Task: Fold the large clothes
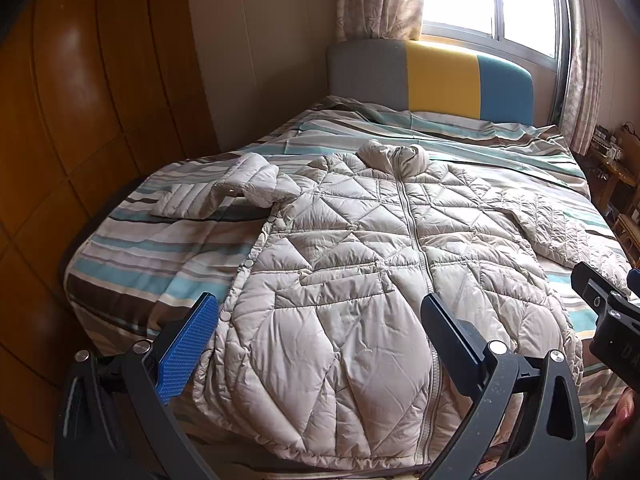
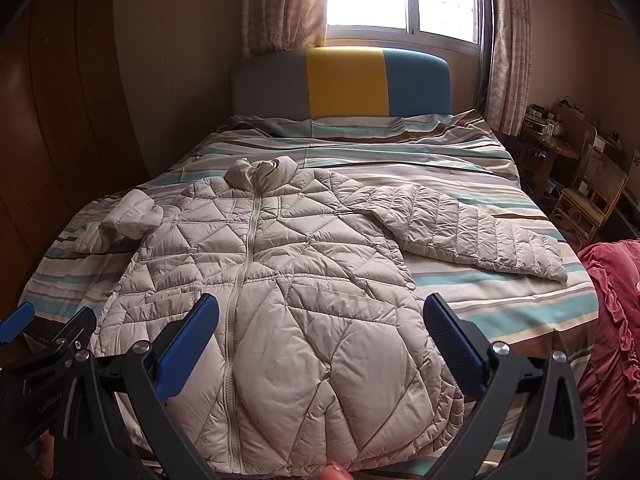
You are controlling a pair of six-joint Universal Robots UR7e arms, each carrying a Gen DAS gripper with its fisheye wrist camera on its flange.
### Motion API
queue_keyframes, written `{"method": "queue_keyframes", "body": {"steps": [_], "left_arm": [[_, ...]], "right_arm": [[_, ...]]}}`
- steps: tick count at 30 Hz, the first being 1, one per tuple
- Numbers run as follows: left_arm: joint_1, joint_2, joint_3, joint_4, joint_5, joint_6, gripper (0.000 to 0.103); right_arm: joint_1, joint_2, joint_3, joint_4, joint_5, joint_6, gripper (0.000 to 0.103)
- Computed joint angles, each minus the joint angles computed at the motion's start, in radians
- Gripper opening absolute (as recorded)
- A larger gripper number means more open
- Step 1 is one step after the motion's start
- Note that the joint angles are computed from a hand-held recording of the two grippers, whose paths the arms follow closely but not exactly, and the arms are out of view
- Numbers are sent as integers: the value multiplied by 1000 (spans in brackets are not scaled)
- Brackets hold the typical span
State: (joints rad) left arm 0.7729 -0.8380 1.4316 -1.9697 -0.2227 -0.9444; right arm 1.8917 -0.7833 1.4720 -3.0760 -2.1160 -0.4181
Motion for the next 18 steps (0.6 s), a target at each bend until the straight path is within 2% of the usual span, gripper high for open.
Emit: {"method": "queue_keyframes", "body": {"steps": [18], "left_arm": [[0,-1,3,10,-7,-14,100]], "right_arm": [[-1,4,-7,13,-1,2,101]]}}
